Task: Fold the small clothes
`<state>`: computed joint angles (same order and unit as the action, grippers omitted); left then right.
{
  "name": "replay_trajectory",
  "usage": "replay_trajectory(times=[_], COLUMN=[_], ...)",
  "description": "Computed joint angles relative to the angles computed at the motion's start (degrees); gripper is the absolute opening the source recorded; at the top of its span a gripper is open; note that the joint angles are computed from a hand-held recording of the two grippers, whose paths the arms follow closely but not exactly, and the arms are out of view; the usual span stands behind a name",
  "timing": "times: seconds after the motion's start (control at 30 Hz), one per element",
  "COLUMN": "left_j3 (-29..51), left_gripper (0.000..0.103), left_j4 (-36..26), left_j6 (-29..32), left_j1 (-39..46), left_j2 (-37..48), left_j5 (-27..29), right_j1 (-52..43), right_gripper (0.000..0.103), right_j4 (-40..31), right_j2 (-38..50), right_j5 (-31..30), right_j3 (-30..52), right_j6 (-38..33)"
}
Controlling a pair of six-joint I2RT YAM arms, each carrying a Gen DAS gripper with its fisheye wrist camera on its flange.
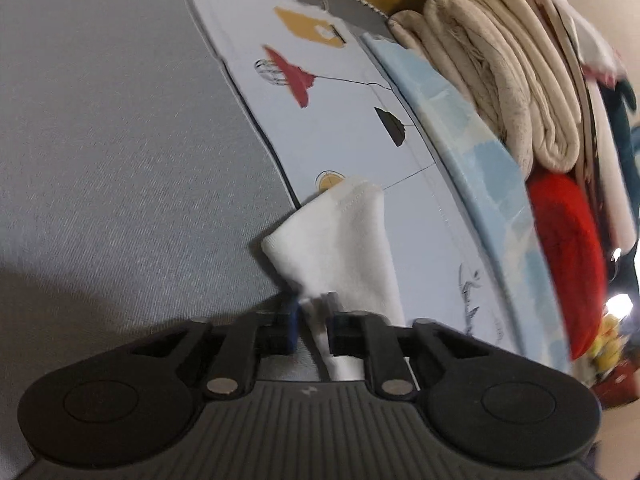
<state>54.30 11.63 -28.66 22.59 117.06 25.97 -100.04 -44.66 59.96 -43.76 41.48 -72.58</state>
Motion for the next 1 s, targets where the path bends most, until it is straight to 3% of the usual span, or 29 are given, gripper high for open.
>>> replay_trajectory(times=[0.1, 0.13, 0.23, 0.3, 0.33, 0.43, 0.47, 0.6, 0.73, 0.87, 1.0], left_j3=[-3.7, -4.7, -5.2, -3.6, -3.6, -4.7, -4.8, -5.5, -10.1, -12.0, -12.1], left_gripper=[0.002, 0.002, 0.006, 0.03, 0.03, 0.022, 0.003, 0.003, 0.003, 0.003, 0.002], left_j4=[-0.6, -1.6, -6.3, -10.6, -10.9, -7.2, -6.6, -6.7, -7.2, -14.1, -22.5], left_j6=[-1.9, -3.3, -5.8, -7.7, -9.2, -10.3, -9.5, -7.5, -2.9, -0.5, -2.8], left_j1=[-2.3, -2.6, -2.4, -1.6, -1.1, 0.7, 0.6, -0.2, -4.0, -11.0, -23.5], left_j2=[-6.4, -8.6, -11.1, -10.1, -9.7, -8.3, -7.9, -9.5, -22.7, -38.4, -51.6], left_j5=[-14.5, -16.8, -14.6, -13.4, -13.0, -10.0, -9.5, -11.2, -13.4, -13.3, -16.0], right_j1=[-0.2, -0.2, -0.3, -0.1, 0.0, 0.5, 0.3, -0.4, -1.3, -2.2, -5.9], right_gripper=[0.023, 0.023, 0.023, 0.023, 0.023, 0.023, 0.023, 0.023, 0.023, 0.023, 0.023], right_j4=[0.3, 0.3, 0.1, -0.2, -0.3, -0.9, -1.4, -3.3, -4.6, -6.3, -11.6], right_j2=[-0.3, -0.4, -0.8, -1.2, -1.4, -1.4, -1.5, -1.9, -1.3, 0.3, 3.5], right_j5=[0.3, 0.3, 0.3, 0.3, 0.4, 0.4, 0.3, -0.4, -0.7, -0.9, -3.2], right_j3=[-0.3, -0.3, -0.6, -0.8, -0.9, -0.8, -0.8, -0.8, -0.1, 1.4, 4.4], right_j6=[0.5, 0.7, 0.7, 0.7, 0.8, 0.7, 0.1, -1.9, -1.9, -1.6, -6.5])
